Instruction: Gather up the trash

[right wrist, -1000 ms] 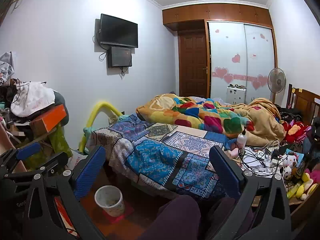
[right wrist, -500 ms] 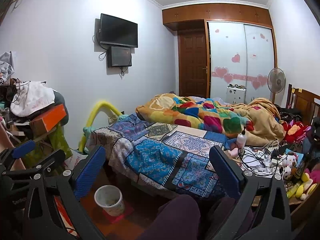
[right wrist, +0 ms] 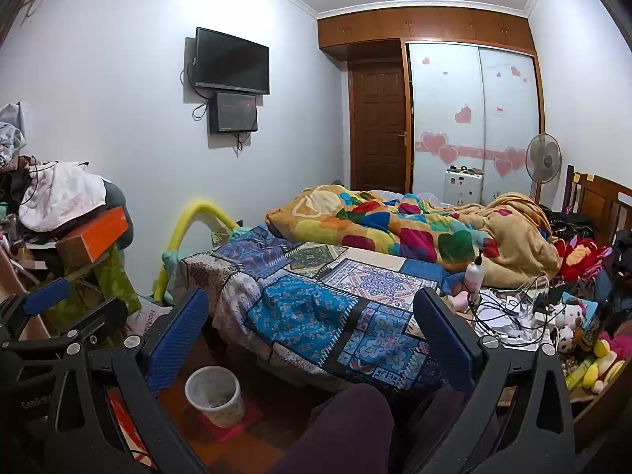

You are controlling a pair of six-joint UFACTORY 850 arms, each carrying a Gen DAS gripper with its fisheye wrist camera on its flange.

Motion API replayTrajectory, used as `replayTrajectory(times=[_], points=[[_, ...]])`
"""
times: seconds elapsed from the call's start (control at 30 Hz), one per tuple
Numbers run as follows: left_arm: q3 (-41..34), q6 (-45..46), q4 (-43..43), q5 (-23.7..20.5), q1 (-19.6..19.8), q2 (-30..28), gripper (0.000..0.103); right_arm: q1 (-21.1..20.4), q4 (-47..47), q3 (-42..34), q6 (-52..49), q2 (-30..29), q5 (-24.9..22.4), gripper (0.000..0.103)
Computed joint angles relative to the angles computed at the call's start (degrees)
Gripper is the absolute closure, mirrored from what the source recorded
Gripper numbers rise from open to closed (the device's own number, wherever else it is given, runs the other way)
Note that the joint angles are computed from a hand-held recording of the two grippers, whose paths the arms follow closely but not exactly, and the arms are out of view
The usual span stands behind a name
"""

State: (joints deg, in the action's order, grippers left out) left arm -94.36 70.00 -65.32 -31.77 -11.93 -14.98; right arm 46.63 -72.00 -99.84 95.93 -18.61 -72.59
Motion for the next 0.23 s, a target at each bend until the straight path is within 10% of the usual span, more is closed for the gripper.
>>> replayTrajectory(times=[0.23], points=[[0.38, 0.91, -0.09, 0.04, -0.25, 0.11, 0.003, -0.05, 0.14, 0.07, 0.03, 0.07, 0.13, 0.000]])
